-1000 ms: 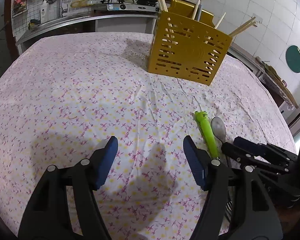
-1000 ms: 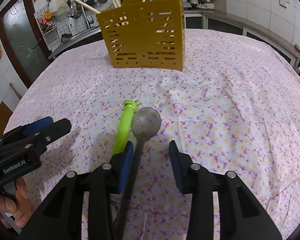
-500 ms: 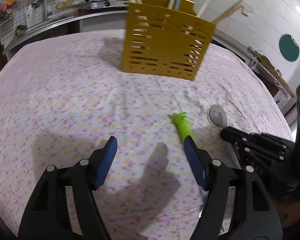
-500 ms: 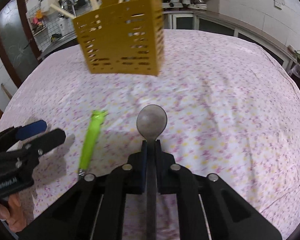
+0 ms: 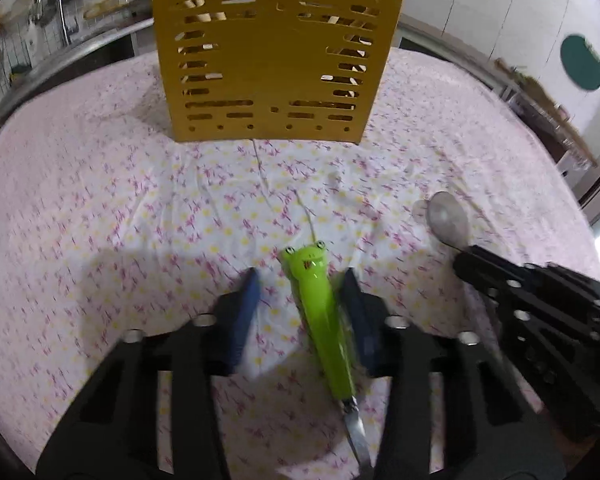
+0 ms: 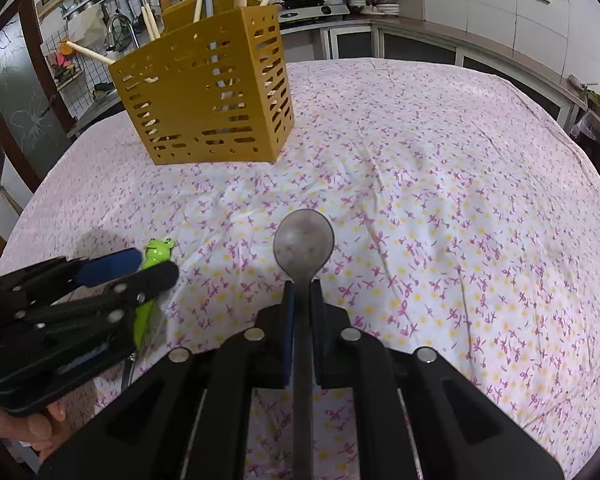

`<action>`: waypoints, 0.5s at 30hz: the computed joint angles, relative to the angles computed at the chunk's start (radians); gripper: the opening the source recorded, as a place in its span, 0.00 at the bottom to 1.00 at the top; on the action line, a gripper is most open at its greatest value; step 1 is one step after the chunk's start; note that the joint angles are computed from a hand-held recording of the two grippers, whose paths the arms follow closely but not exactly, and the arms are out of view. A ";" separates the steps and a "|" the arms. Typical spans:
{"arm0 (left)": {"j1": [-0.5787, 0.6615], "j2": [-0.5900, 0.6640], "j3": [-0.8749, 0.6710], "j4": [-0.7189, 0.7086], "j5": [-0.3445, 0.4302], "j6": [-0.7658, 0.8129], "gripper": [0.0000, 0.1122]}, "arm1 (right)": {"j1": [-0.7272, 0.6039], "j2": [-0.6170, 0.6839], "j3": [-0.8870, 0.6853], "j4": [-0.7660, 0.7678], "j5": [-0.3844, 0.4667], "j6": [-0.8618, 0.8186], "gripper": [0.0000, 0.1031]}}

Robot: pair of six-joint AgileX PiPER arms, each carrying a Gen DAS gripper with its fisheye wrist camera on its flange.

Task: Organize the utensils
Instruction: 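Close the right gripper on the metal spoon handle while the left gripper reaches the green fork, then close the left gripper on the green frog fork handle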

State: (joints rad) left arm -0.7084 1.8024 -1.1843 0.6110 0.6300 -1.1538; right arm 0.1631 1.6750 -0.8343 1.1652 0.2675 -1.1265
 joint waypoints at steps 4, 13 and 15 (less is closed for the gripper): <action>-0.005 0.013 -0.009 0.051 0.013 -0.031 0.19 | 0.004 0.003 -0.001 0.016 -0.002 -0.014 0.07; 0.026 -0.120 0.120 0.089 -0.101 -0.108 0.15 | -0.019 -0.059 0.013 0.123 0.031 -0.124 0.07; 0.018 -0.173 0.150 0.140 -0.096 -0.155 0.15 | -0.030 -0.086 0.021 0.175 0.047 -0.172 0.07</action>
